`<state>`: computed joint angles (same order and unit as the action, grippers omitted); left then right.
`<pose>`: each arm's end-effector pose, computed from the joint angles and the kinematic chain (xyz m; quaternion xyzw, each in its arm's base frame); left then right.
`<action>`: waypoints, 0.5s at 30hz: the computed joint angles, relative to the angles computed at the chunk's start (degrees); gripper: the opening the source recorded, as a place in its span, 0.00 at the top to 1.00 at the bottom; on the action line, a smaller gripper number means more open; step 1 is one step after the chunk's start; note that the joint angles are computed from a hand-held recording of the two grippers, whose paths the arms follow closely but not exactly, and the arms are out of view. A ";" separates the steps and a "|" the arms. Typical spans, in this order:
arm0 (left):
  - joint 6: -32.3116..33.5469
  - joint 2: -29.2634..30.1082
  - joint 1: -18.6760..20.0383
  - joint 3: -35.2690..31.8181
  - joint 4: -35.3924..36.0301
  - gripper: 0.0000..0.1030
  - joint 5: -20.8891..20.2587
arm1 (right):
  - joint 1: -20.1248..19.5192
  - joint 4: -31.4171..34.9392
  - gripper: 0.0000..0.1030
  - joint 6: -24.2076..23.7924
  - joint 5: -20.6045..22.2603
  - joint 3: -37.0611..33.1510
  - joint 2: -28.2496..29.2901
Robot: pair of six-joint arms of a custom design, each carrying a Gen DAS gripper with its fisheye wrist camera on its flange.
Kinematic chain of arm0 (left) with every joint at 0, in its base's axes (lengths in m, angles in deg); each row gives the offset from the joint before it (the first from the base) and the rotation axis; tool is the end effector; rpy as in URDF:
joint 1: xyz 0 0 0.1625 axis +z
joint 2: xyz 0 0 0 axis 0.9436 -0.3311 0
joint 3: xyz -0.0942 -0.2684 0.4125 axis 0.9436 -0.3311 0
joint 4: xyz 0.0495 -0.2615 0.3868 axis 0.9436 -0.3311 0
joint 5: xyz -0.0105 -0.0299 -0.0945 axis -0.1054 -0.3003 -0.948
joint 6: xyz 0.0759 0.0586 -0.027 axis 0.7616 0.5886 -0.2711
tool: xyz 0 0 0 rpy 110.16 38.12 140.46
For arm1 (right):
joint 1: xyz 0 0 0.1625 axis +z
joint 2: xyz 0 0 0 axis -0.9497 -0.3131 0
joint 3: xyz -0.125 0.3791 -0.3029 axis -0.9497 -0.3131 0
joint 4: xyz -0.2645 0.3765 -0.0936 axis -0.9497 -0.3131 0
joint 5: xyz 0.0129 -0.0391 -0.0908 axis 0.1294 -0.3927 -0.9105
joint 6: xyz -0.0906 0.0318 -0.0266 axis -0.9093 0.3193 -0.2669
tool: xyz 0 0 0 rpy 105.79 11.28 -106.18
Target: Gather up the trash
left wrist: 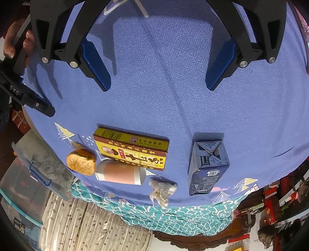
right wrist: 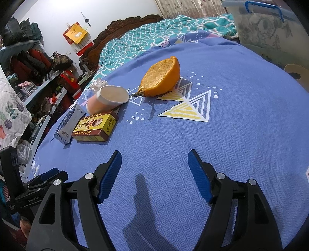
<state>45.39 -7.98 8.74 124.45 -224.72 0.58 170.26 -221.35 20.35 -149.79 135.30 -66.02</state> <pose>0.0731 -0.6224 0.2241 0.1204 0.9079 -0.2919 0.2756 0.1940 -0.6216 -0.0543 0.0998 -0.9290 0.3151 0.1664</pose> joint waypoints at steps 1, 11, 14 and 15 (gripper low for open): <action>-0.22 -0.12 0.18 -0.02 0.04 0.08 -0.69 | -0.01 -0.02 0.30 0.04 0.05 0.03 -0.01; -0.60 -0.49 0.58 0.01 0.18 0.08 -2.39 | 0.85 -0.35 0.30 -0.02 -2.77 -0.67 0.79; -0.59 -0.76 0.69 0.14 0.29 0.08 -2.65 | 0.99 -0.29 0.29 -0.01 -3.15 -0.83 0.92; -0.57 -0.78 0.70 0.14 0.29 0.08 -2.63 | 0.97 -0.27 0.29 0.05 -3.02 -0.80 0.90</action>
